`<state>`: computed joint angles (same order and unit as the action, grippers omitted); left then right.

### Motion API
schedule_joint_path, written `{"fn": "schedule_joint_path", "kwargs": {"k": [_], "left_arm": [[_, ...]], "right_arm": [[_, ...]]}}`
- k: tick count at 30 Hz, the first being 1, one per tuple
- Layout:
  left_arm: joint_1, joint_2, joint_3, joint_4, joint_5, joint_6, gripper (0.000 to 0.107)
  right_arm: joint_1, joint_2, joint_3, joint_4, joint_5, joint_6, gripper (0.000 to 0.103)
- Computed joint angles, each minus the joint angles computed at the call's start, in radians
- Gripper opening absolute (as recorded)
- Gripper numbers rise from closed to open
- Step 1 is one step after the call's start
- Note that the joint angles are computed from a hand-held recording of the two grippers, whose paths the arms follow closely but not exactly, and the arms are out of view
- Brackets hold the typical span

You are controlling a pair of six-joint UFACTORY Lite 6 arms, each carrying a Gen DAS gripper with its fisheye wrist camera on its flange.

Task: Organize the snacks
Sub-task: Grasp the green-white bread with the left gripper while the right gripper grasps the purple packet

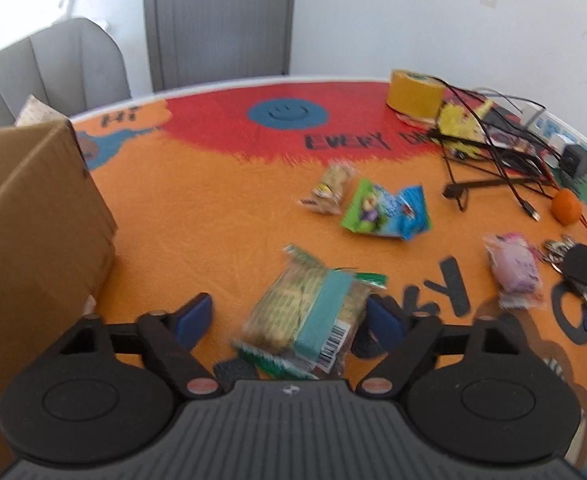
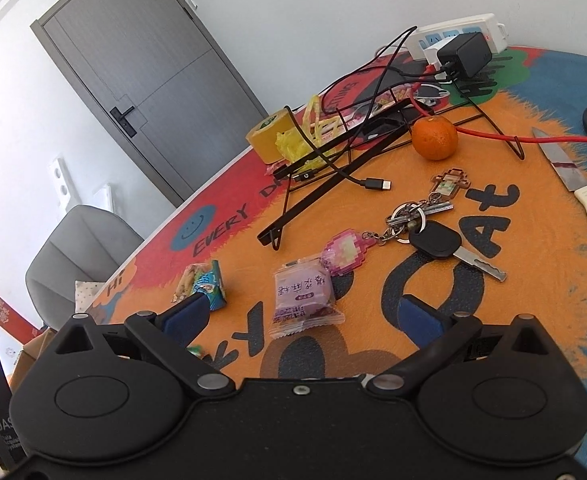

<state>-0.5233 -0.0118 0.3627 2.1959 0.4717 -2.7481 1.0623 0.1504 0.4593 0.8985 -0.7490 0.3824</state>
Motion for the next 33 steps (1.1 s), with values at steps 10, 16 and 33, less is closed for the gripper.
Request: {"fn": "schedule_joint_path", "kwargs": {"k": [10, 16, 33], "left_arm": [[0.066, -0.036, -0.022, 0.138, -0.012, -0.129, 0.047], [0.075, -0.075, -0.043, 0.165, -0.015, -0.151, 0.047], [0.165, -0.14, -0.081, 0.382, -0.076, -0.336, 0.047]], "right_arm": [[-0.067, 0.077, 0.042, -0.094, 0.016, 0.054, 0.101], [-0.093, 0.128, 0.107, -0.089, 0.043, 0.001, 0.1], [0.028, 0.318, 0.392, 0.46, 0.034, -0.685, 0.038]]}}
